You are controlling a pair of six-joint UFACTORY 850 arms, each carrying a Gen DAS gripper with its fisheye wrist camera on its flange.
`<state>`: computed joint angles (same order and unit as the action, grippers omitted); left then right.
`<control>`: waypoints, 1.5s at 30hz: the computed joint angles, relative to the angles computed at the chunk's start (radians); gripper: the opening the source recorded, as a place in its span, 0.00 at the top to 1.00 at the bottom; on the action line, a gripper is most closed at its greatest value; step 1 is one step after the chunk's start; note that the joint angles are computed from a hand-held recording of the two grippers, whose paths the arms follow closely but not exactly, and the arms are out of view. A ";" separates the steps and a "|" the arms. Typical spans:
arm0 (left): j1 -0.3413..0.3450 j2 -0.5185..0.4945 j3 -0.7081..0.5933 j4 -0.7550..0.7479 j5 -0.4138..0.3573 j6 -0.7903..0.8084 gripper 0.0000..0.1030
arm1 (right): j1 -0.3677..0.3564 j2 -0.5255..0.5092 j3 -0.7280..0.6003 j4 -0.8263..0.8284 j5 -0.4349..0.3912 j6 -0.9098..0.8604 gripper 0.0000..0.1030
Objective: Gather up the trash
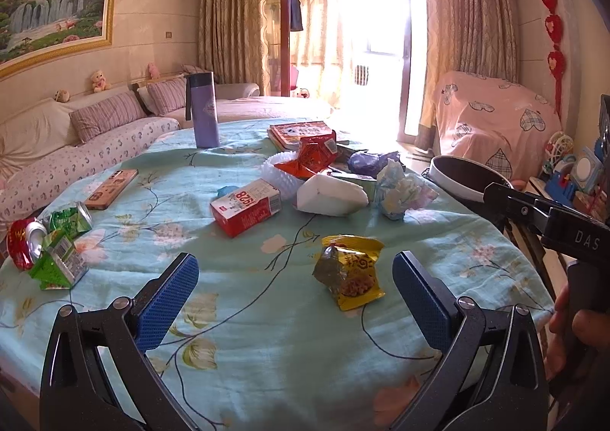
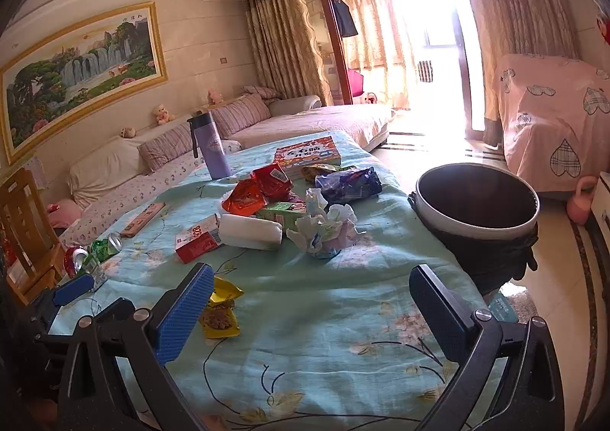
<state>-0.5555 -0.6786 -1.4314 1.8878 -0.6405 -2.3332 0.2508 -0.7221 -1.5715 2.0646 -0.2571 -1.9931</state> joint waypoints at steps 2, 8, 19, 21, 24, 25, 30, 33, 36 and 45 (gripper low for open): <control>-0.003 0.002 0.003 0.004 -0.010 -0.003 0.00 | 0.000 0.006 0.013 0.067 -0.011 -0.073 0.00; -0.003 0.009 0.011 0.011 -0.012 -0.013 0.00 | 0.000 0.012 0.030 0.152 -0.044 -0.165 0.00; -0.003 -0.002 -0.003 0.000 -0.008 0.002 0.00 | -0.001 0.012 0.033 0.140 -0.050 -0.151 0.00; -0.004 0.000 0.001 0.003 -0.010 -0.004 0.00 | -0.002 0.011 0.031 0.133 -0.051 -0.144 0.00; -0.004 -0.001 0.000 0.002 -0.009 -0.004 0.00 | -0.001 0.012 0.032 0.136 -0.049 -0.147 0.00; -0.004 -0.002 -0.001 0.000 -0.008 -0.003 0.00 | -0.001 0.012 0.032 0.134 -0.049 -0.145 0.00; -0.005 -0.006 -0.007 -0.003 -0.005 0.003 0.00 | -0.001 0.011 0.032 0.128 -0.050 -0.137 0.00; -0.005 -0.006 -0.005 -0.001 -0.006 -0.001 0.00 | -0.002 0.010 0.032 0.128 -0.052 -0.136 0.00; -0.005 -0.007 -0.007 -0.002 -0.005 0.000 0.00 | -0.002 0.011 0.032 0.124 -0.052 -0.134 0.00; -0.001 -0.013 -0.007 0.008 0.009 -0.005 0.00 | -0.003 0.007 0.031 0.116 -0.053 -0.123 0.00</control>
